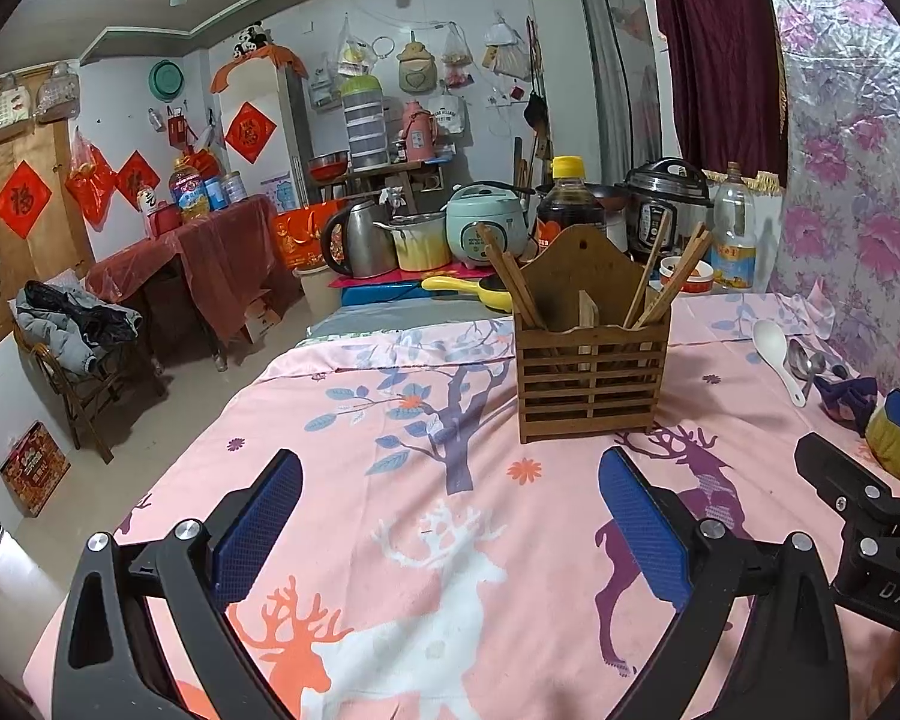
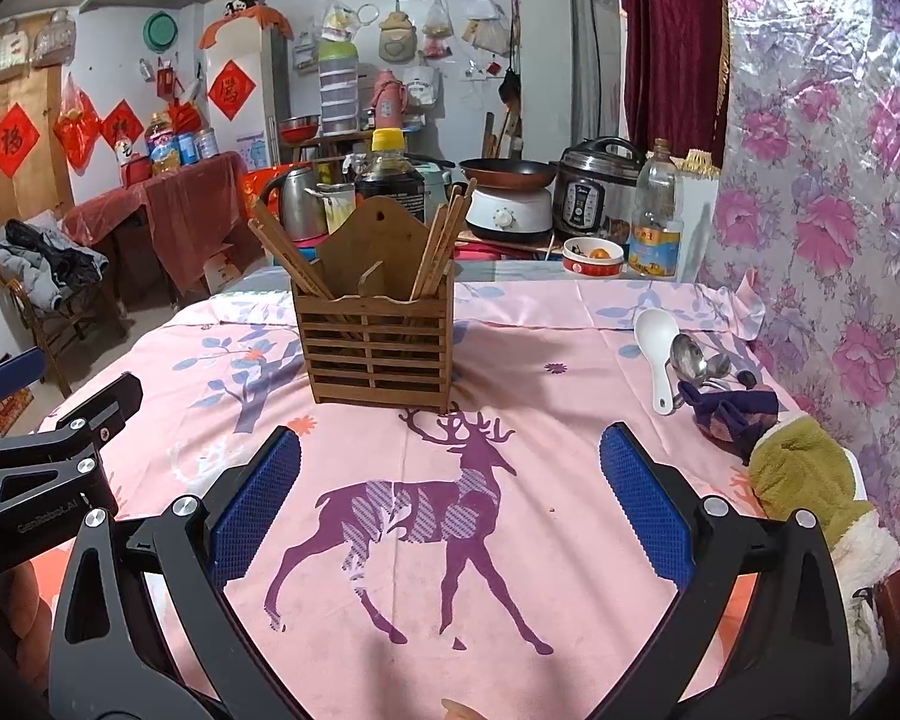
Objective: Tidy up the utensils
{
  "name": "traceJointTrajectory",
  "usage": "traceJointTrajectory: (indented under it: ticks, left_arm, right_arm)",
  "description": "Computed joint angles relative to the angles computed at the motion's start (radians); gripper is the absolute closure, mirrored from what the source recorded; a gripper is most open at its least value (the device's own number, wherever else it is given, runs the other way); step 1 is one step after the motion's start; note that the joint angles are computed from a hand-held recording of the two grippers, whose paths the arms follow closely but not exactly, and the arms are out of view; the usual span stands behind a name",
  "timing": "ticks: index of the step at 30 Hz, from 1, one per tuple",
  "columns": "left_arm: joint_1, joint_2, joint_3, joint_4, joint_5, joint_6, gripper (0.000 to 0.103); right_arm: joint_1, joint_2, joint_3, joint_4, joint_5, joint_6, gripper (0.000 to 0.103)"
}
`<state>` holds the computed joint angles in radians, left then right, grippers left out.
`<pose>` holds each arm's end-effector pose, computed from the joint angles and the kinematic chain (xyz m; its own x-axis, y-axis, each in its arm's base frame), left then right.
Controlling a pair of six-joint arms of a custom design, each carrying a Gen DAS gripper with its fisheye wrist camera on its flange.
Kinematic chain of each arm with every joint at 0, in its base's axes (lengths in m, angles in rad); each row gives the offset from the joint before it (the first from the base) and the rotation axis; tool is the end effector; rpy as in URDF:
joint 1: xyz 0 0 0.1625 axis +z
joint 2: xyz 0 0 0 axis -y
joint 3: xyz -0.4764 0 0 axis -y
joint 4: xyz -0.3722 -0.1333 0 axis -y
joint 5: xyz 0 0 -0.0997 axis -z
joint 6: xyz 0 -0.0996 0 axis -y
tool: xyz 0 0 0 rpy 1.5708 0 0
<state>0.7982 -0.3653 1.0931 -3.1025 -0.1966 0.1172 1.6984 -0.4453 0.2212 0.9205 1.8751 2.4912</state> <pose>-0.3972 -0.7384 0.1434 -0.5718 -0.3087 -0.7601 0.5550 0.5367 -0.6356 0.2046 -0.7821 0.3130 -0.7270 -0.3004 0.6175 -0.6557 0.5709 -0.4942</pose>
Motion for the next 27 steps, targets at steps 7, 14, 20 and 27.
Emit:
traceJointTrajectory:
  ticks: [7, 14, 20, 27]
  left_arm:
    - [0.002, -0.009, 0.015, 0.035, -0.002, -0.039, 0.006]
    - [0.002, -0.003, 0.010, 0.027, -0.005, -0.026, 0.006]
    - [0.003, -0.006, 0.012, 0.048, -0.009, -0.048, 0.006]
    - [0.005, -0.007, 0.014, 0.047, -0.020, -0.052, 0.006]
  right_arm:
    - [0.001, -0.001, 0.004, -0.001, 0.001, 0.002, 0.006]
    - [0.000, -0.003, 0.008, -0.005, -0.001, 0.002, 0.006]
    - [0.000, 0.000, 0.001, -0.001, 0.001, 0.002, 0.006]
    - [0.000, 0.001, 0.000, 0.000, 0.001, 0.003, 0.006]
